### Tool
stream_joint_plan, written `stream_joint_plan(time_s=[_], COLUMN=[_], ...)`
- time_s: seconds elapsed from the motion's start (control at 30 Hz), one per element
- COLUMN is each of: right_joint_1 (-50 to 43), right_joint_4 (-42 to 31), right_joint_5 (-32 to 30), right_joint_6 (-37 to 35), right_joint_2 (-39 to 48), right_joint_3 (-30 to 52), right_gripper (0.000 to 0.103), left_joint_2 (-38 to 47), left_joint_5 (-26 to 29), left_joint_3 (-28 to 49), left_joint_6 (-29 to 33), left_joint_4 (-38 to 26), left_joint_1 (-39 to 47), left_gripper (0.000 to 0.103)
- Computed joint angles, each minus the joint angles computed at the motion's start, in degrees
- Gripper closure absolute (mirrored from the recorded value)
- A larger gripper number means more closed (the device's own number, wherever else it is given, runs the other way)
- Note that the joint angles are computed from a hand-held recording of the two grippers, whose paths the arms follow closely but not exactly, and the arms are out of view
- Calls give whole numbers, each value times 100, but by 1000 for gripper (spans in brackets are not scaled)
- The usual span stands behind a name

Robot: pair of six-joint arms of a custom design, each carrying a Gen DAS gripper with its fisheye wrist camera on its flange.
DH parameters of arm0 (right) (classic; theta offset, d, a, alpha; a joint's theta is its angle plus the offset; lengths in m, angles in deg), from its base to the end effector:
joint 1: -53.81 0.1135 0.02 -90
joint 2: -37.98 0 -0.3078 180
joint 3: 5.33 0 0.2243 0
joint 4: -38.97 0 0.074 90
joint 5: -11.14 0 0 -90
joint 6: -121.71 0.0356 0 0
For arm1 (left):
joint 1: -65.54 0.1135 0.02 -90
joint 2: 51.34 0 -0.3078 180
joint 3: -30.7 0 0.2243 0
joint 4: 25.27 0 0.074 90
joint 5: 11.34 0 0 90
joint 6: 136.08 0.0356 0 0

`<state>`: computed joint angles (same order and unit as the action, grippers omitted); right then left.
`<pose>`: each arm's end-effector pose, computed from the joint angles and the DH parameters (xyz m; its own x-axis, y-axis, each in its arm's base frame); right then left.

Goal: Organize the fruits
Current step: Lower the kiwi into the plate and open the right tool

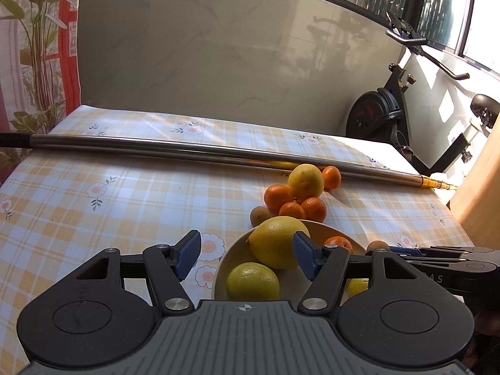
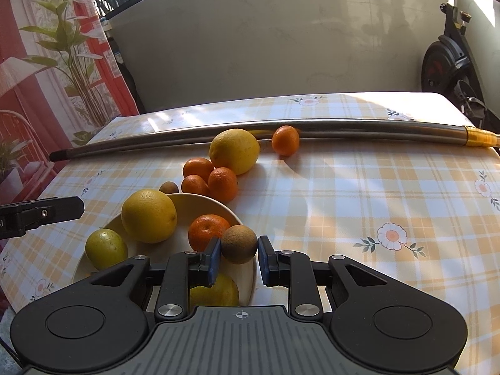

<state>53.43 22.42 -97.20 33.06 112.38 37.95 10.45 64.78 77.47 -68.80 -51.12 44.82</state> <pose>0.2019 0.0099 0.2143 -0.7439 0.0273 -0.6677 -0.1881 0.9502 0.2484 0.1650 -0.0533 0.2556 -0.6317 -0.1619 -0.7581 -0.0761 0.9862 -0.1473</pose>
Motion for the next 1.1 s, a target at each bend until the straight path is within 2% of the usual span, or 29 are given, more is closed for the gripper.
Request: stream_joint_plan(time_s=[1.1], right_joint_1=[19], right_joint_4=[-41], right_joint_5=[-46], right_joint_6=[72], right_joint_2=[-96], right_joint_3=[-40], right_gripper=[79], left_joint_2=[-88], left_joint_5=[39], left_joint_3=[-66], left_joint_6=[-104], left_joint_4=[-105], left_joint_1=[49], left_gripper=[36])
